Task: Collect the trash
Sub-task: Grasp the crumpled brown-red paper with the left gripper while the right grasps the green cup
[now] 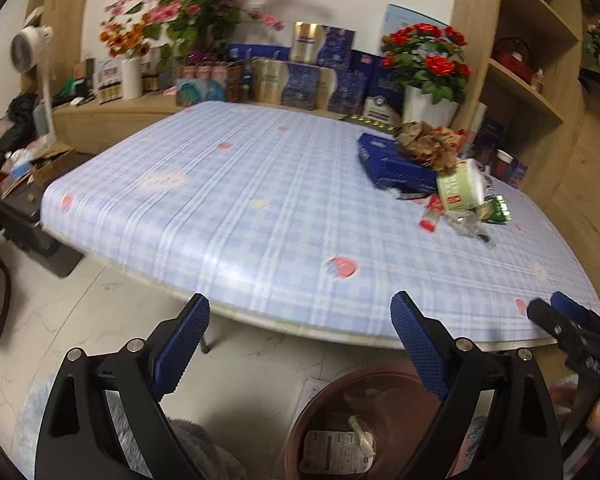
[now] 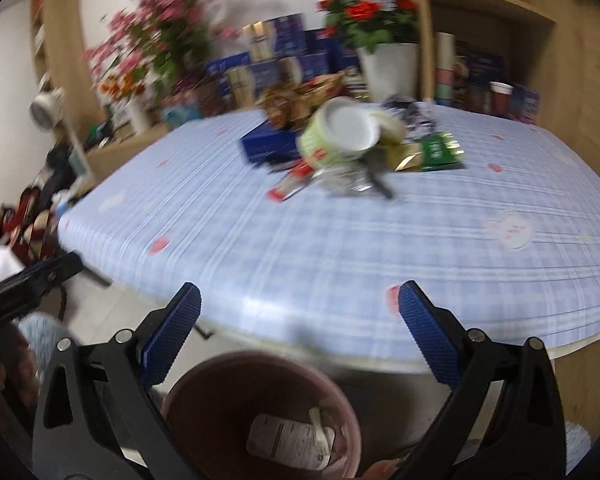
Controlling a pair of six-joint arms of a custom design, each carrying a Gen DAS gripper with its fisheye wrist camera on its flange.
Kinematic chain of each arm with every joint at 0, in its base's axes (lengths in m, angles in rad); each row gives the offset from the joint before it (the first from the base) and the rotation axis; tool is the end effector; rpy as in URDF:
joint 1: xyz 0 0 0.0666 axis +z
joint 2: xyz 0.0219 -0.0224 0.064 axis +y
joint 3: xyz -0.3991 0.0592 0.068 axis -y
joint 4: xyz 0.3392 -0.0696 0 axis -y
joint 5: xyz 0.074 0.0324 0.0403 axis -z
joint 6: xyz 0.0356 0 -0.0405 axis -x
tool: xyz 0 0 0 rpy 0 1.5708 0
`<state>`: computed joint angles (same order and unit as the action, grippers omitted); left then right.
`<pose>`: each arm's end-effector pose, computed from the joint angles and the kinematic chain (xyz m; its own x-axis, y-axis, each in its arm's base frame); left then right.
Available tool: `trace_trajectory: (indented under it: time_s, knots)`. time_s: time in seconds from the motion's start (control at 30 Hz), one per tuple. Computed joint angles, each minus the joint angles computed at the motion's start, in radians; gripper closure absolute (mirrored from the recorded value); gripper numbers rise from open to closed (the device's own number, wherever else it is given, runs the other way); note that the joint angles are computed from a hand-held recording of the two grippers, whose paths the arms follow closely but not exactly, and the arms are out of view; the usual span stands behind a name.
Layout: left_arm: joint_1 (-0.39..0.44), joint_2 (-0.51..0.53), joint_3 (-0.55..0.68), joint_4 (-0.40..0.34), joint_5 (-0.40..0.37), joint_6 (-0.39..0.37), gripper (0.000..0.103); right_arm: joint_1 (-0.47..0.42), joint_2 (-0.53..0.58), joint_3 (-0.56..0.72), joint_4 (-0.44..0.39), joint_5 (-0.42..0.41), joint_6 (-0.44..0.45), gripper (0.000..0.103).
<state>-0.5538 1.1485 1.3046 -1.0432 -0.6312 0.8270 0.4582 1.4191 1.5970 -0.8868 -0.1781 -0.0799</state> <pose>0.2832 -0.1509 0.4955 -0.5256 -0.3735 -0.7644 -0.4124 0.8977 -0.1551 0.3967 0.2023 0.5243 -0.6264 -0.2213 -0.7474 -0.5076 0.8435 0.1755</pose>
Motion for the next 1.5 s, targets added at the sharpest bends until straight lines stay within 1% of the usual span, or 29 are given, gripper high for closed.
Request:
trace_trajectory:
  time_s: [0.07, 0.1, 0.13, 0.17, 0.23, 0.27, 0.33, 0.37, 0.4, 0.5, 0.63, 0.67, 0.73, 0.77, 0.8, 0.87, 0.9, 0.97, 1.0, 1.03, 1.07, 1.1, 1.13, 1.2, 1.27, 1.3, 1.4, 1.47, 1.5]
  knots:
    - [0.018, 0.019, 0.030, 0.031, 0.038, -0.064, 0.013, -0.019, 0.009, 0.009, 0.011, 0.038, -0.009, 0.006]
    - [0.030, 0.035, 0.054, 0.049, 0.058, -0.107, 0.013, -0.031, 0.016, 0.018, 0.017, 0.069, -0.020, 0.006]
    - [0.043, 0.052, 0.079, 0.059, 0.076, -0.140, 0.013, -0.041, 0.022, 0.024, 0.022, 0.078, -0.030, 0.006]
    - [0.055, 0.067, 0.101, 0.064, 0.094, -0.161, 0.013, -0.059, 0.033, 0.036, 0.027, 0.073, -0.048, 0.006]
    - [0.103, 0.122, 0.176, 0.079, 0.171, -0.207, 0.013, -0.085, 0.051, 0.058, 0.023, 0.056, -0.072, 0.006]
    - [0.117, 0.142, 0.202, 0.080, 0.193, -0.214, 0.013, -0.097, 0.061, 0.071, 0.019, 0.048, -0.081, 0.006]
    - [0.163, 0.217, 0.298, 0.075, 0.269, -0.228, 0.013, -0.123, 0.082, 0.099, 0.013, 0.024, -0.095, 0.006]
    - [0.177, 0.247, 0.337, 0.070, 0.295, -0.230, 0.013, -0.131, 0.091, 0.111, 0.010, 0.021, -0.099, 0.006]
    - [0.199, 0.299, 0.402, 0.056, 0.340, -0.236, 0.013, -0.139, 0.104, 0.129, 0.002, 0.029, -0.101, 0.006]
    - [0.238, 0.435, 0.572, 0.003, 0.418, -0.258, 0.013, -0.158, 0.140, 0.178, -0.021, 0.049, -0.104, 0.006]
    - [0.275, 0.619, 0.824, -0.112, 0.443, -0.271, 0.013, -0.183, 0.179, 0.235, -0.056, 0.030, -0.114, 0.006]
    - [0.281, 0.644, 0.860, -0.125, 0.450, -0.269, 0.013, -0.194, 0.191, 0.252, -0.065, 0.019, -0.110, 0.006]
    - [0.294, 0.728, 0.988, -0.187, 0.484, -0.282, 0.013, -0.206, 0.210, 0.282, -0.078, 0.014, -0.101, 0.006]
    - [0.297, 0.756, 1.032, -0.212, 0.491, -0.290, 0.013, -0.212, 0.221, 0.296, -0.085, 0.010, -0.096, 0.006]
    - [0.299, 0.798, 1.098, -0.253, 0.491, -0.296, 0.013, -0.220, 0.234, 0.316, -0.095, 0.007, -0.090, 0.006]
    - [0.304, 0.842, 1.162, -0.285, 0.494, -0.291, 0.013, -0.231, 0.256, 0.347, -0.112, 0.002, -0.086, 0.006]
    - [0.310, 0.871, 1.206, -0.310, 0.510, -0.283, 0.015, -0.239, 0.269, 0.368, -0.120, -0.004, -0.087, 0.006]
    - [0.317, 0.904, 1.257, -0.346, 0.535, -0.268, 0.027, -0.245, 0.286, 0.395, -0.131, -0.012, -0.086, 0.006]
    - [0.323, 0.917, 1.276, -0.361, 0.561, -0.261, 0.040, -0.247, 0.297, 0.415, -0.140, -0.019, -0.083, 0.006]
    - [0.328, 0.909, 1.259, -0.345, 0.584, -0.258, 0.055, -0.247, 0.306, 0.430, -0.145, -0.024, -0.077, 0.006]
    - [0.329, 0.907, 1.256, -0.342, 0.590, -0.258, 0.059, -0.245, 0.312, 0.441, -0.150, -0.027, -0.071, 0.006]
    - [0.327, 0.909, 1.267, -0.356, 0.576, -0.265, 0.065, -0.241, 0.321, 0.457, -0.157, -0.035, -0.061, 0.006]
    - [0.326, 0.903, 1.263, -0.356, 0.571, -0.274, 0.071, -0.236, 0.331, 0.472, -0.164, -0.042, -0.053, 0.006]
    - [0.330, 0.867, 1.211, -0.320, 0.582, -0.292, 0.075, -0.221, 0.355, 0.511, -0.186, -0.066, -0.040, 0.006]
    - [0.333, 0.839, 1.179, -0.304, 0.570, -0.303, 0.079, -0.203, 0.379, 0.551, -0.203, -0.099, -0.037, 0.006]
    - [0.337, 0.812, 1.144, -0.284, 0.567, -0.305, 0.081, -0.190, 0.398, 0.581, -0.217, -0.122, -0.032, 0.006]
    - [0.351, 0.744, 1.060, -0.235, 0.559, -0.306, 0.086, -0.149, 0.465, 0.688, -0.274, -0.171, -0.004, 0.006]
    - [0.360, 0.690, 0.990, -0.199, 0.550, -0.314, 0.087, -0.125, 0.515, 0.764, -0.314, -0.188, 0.007, 0.006]
    - [0.363, 0.669, 0.963, -0.188, 0.545, -0.317, 0.087, -0.111, 0.550, 0.818, -0.348, -0.193, 0.009, 0.006]
